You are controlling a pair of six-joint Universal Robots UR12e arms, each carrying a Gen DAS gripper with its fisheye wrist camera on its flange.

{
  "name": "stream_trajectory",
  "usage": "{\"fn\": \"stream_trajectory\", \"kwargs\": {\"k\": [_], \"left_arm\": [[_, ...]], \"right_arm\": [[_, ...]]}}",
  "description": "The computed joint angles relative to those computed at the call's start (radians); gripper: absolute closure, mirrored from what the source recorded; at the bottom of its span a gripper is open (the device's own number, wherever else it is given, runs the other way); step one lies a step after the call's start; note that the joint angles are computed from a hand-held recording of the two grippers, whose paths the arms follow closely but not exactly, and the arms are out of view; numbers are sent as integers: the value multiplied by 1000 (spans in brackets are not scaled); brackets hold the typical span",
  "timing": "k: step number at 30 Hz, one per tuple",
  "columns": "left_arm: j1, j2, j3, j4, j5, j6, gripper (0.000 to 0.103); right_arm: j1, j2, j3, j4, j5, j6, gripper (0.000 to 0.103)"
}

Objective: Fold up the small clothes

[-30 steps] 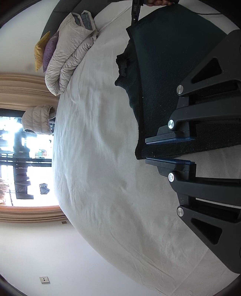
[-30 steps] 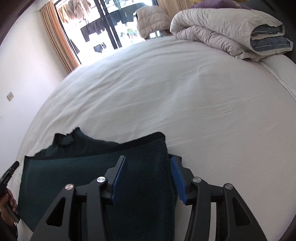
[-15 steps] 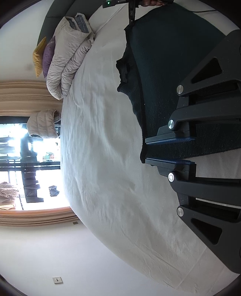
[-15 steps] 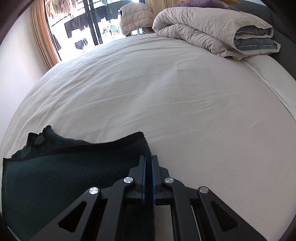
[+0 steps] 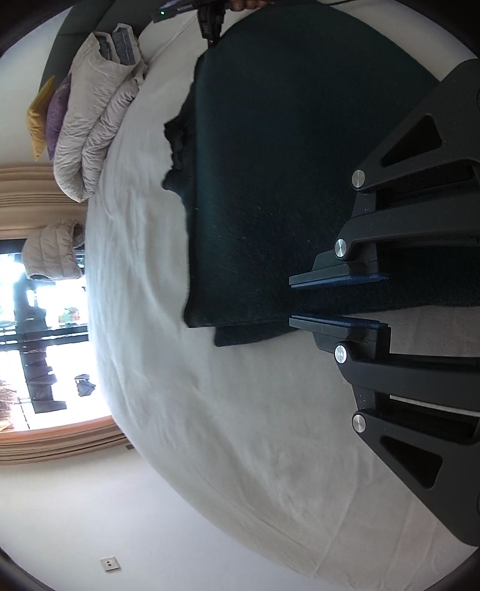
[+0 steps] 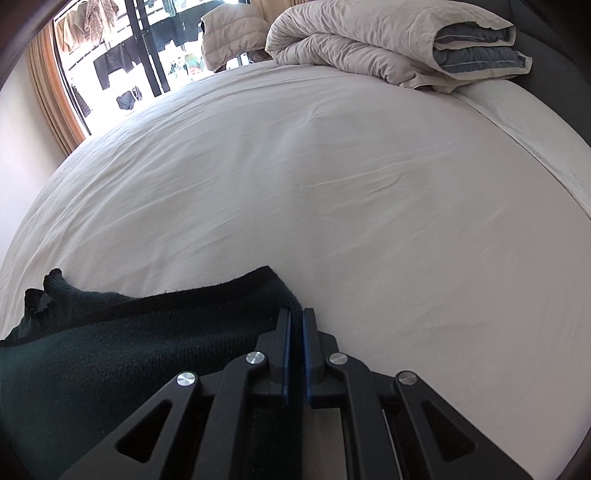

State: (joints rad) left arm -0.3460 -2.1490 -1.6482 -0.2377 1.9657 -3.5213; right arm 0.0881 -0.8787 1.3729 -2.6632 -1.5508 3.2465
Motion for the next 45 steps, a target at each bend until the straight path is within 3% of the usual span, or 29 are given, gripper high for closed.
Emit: {"fn": "stream_trajectory", "kwargs": {"k": [1, 4, 6, 9, 12, 14, 17, 18, 19, 20, 21, 25, 27, 31, 33, 39, 42, 45], "left_arm": [[5, 3, -12, 18, -14, -15, 89], [9, 11, -17, -10, -16, -42, 88], [3, 9, -17, -18, 8, -42, 88], [-11, 12, -22, -36, 51, -42, 88], [-14, 22, -35, -47, 42, -54, 88], [-13, 40, -48, -39, 31, -67, 88], [-5, 56, -64, 118, 27, -11, 86], [5, 56, -54, 129, 1, 6, 75], [23, 55, -38, 109, -56, 4, 34], [46, 52, -23, 84, -128, -13, 11], [65, 45, -14, 92, -176, -32, 0], [119, 12, 32, 72, -330, -94, 1], [128, 1, 46, 53, -330, -109, 6], [143, -19, 69, 29, -362, -117, 57], [140, -25, 78, 24, -359, -93, 65], [134, -39, 110, 6, -360, -54, 66], [125, -43, 124, -7, -319, -25, 69], [125, -55, 155, -93, -327, -7, 69]], "right_arm": [[3, -8, 7, -12, -2, -21, 93], [19, -44, 61, -129, -25, -72, 58], [20, -65, 94, -185, 33, -94, 55], [40, -70, 101, -180, -4, -147, 54], [38, -75, 103, -158, 72, -114, 54], [51, -76, 103, -146, 87, -150, 54], [62, -86, 131, -184, 144, -180, 53], [63, -88, 138, -192, 164, -174, 53], [64, -89, 145, -199, 179, -168, 53], [65, -90, 150, -204, 193, -163, 53], [66, -92, 157, -207, 202, -159, 53], [67, -103, 188, -230, 227, -173, 54], [65, -106, 196, -231, 233, -175, 54], [55, -111, 213, -243, 254, -155, 54], [53, -113, 219, -244, 255, -153, 54], [51, -118, 233, -247, 259, -155, 54], [51, -119, 234, -247, 262, -151, 55], [50, -119, 236, -245, 262, -148, 55]]}}
